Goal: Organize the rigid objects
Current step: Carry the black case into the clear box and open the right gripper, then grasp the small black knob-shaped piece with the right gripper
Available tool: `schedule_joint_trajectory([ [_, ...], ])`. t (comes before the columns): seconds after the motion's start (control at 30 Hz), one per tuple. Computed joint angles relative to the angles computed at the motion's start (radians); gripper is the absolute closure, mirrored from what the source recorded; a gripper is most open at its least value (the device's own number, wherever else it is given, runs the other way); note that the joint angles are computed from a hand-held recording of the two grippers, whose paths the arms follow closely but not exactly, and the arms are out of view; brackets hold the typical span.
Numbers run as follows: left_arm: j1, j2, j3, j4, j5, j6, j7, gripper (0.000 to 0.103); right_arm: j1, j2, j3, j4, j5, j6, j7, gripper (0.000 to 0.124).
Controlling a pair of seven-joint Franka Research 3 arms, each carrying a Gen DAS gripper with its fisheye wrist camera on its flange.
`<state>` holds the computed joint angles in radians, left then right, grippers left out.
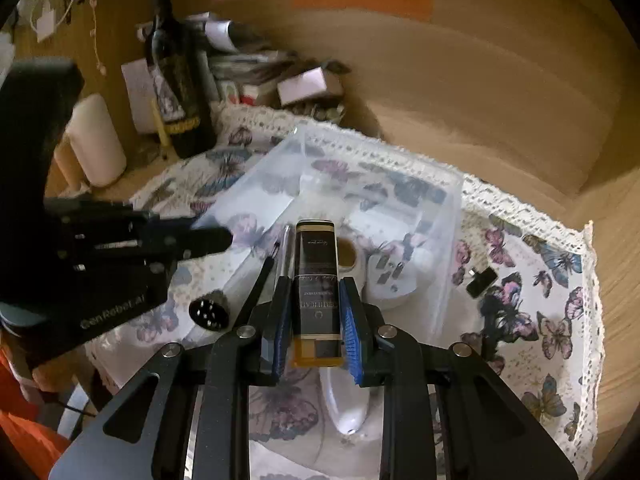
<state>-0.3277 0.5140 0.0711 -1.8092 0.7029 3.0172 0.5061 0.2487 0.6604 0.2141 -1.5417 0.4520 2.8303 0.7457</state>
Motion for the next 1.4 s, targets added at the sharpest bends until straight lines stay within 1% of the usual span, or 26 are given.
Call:
schedule_joint_trajectory([
  [0.1,0.000,0.000,-0.001,0.000,-0.002,0.000,0.001,0.092,0.022,0.009,-0.030,0.016,-0.032,-0.048,0.027,0.102],
  [0.2,-0.001,0.000,0.001,0.000,-0.002,0.000,0.001,0.092,0.041,0.014,-0.055,0.021,-0.066,-0.071,0.049,0.102],
  [0.33,-0.001,0.000,0.001,0.000,-0.003,-0.001,0.002,0.092,0.055,0.018,-0.070,0.026,-0.099,-0.096,0.071,0.102],
  [0.63,-0.003,0.000,0.003,0.000,-0.001,-0.001,0.001,0.092,0.038,0.017,-0.049,0.023,-0.090,-0.096,0.065,0.102],
  [0.77,-0.001,0.000,0.001,0.000,-0.003,0.000,0.002,0.092,0.026,0.004,-0.036,0.007,-0.071,-0.076,0.053,0.101],
  [0.97,-0.002,0.000,0.002,0.000,-0.003,-0.001,0.003,0.092,-0.014,-0.026,0.000,-0.020,-0.005,-0.032,0.007,0.100],
  [1.13,-0.002,0.000,0.002,-0.001,-0.003,0.000,0.002,0.092,-0.036,-0.054,0.005,-0.038,0.040,0.044,0.002,0.099],
  [1.17,-0.002,0.000,0.002,0.000,-0.003,-0.001,0.002,0.092,-0.042,-0.057,0.006,-0.038,0.048,0.056,0.003,0.097],
  [1.3,-0.003,0.000,0.002,0.000,-0.002,-0.001,0.001,0.092,-0.054,-0.059,-0.005,-0.034,0.062,0.124,0.025,0.086],
  [1.4,-0.002,0.000,0.002,0.000,-0.002,-0.002,0.002,0.092,-0.022,-0.043,-0.067,-0.011,0.024,0.165,0.103,0.084],
])
